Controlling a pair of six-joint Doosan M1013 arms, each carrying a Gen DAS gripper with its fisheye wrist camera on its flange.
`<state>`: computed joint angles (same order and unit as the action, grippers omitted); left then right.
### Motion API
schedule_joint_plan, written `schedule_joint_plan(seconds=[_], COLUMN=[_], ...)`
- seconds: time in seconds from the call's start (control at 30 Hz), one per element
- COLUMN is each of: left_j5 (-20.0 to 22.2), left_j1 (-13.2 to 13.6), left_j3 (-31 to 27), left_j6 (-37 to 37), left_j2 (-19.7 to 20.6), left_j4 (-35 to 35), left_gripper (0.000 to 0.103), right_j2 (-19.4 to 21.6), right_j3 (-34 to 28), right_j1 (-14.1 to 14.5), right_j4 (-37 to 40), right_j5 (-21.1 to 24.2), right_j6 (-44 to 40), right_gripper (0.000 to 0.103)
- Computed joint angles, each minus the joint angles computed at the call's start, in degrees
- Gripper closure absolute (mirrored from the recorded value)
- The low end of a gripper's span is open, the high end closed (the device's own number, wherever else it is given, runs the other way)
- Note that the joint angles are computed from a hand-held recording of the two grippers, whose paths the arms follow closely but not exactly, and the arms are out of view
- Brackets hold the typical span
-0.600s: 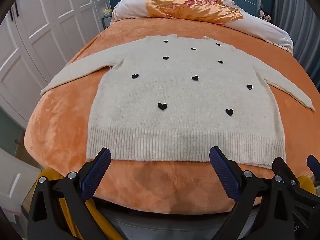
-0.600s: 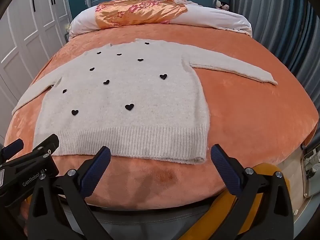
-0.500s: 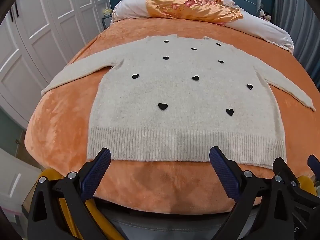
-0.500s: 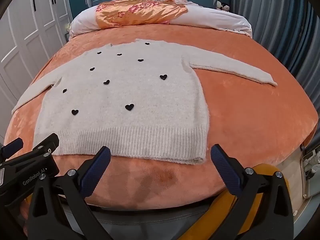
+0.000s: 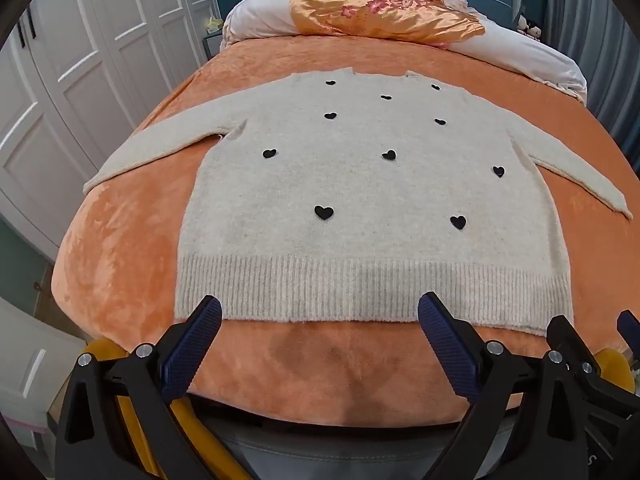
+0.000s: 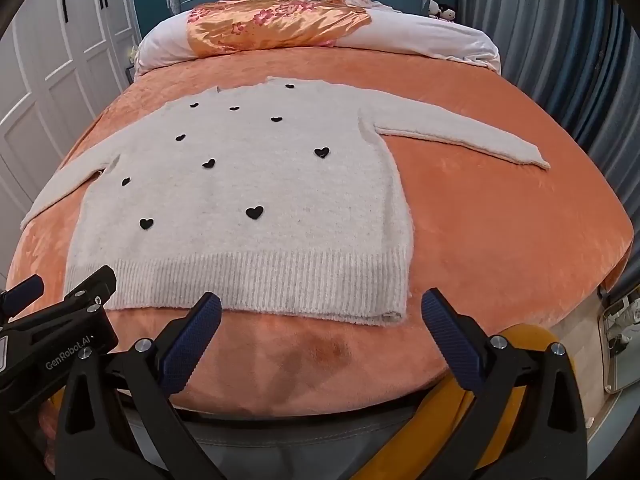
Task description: Fold small clothes
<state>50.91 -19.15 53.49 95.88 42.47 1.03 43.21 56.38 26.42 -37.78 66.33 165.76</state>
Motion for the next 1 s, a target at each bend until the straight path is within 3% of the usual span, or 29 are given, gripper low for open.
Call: schedule_joint_plan(seconds=[1.0], left_j5=[0.30], left_j1=[0.04], left_j3=[0.33], left_j6=[-0.01], left_j2=[-0.25], left_j4=[0.45], left_gripper=[0.007], right_j2=[0.18], right_j3=[-0.05], right_j1=[0.00], right_j4=[0.82], right_j5=[0.25], right_j6=[0.03], right_gripper=[0.005])
